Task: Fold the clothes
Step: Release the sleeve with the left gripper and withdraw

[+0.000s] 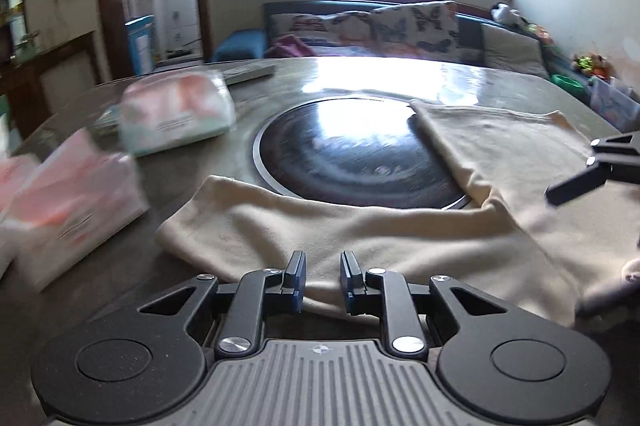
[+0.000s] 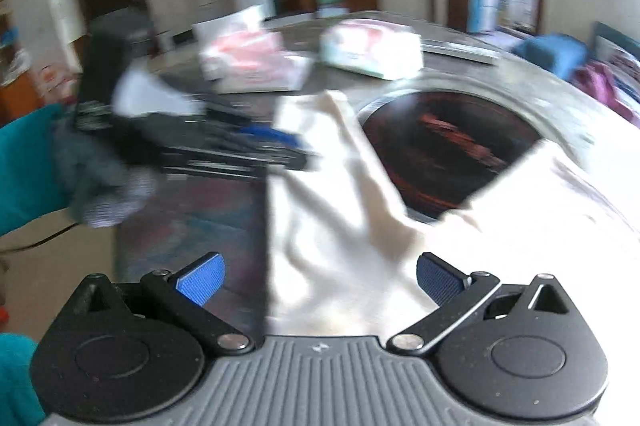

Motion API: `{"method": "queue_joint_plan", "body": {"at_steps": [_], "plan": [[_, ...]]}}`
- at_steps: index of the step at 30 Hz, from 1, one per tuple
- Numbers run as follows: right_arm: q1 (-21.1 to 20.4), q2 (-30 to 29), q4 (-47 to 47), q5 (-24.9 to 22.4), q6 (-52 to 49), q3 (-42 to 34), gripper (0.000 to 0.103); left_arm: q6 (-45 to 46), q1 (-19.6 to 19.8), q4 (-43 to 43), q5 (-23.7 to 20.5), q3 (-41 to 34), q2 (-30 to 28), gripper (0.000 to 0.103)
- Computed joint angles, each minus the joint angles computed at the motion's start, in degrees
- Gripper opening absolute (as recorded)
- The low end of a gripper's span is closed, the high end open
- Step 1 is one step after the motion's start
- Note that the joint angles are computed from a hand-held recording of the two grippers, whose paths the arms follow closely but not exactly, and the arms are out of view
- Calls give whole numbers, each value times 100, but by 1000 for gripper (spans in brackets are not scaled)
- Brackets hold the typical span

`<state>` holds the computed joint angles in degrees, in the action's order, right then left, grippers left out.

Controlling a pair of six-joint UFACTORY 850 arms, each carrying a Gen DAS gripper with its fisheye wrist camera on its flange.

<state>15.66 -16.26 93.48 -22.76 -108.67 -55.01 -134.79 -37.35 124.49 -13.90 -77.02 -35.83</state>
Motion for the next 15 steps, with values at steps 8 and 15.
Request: {"method": "queue_joint_plan", "body": {"at_steps": [8,15], "plan": [[-308,72,1094,500,-603,113,103,-84,-65,-120,-217,217,192,34],[-376,195,2102,1057,-1463,366,103,-60,-149,370,-172,-50,-62,41]]}}
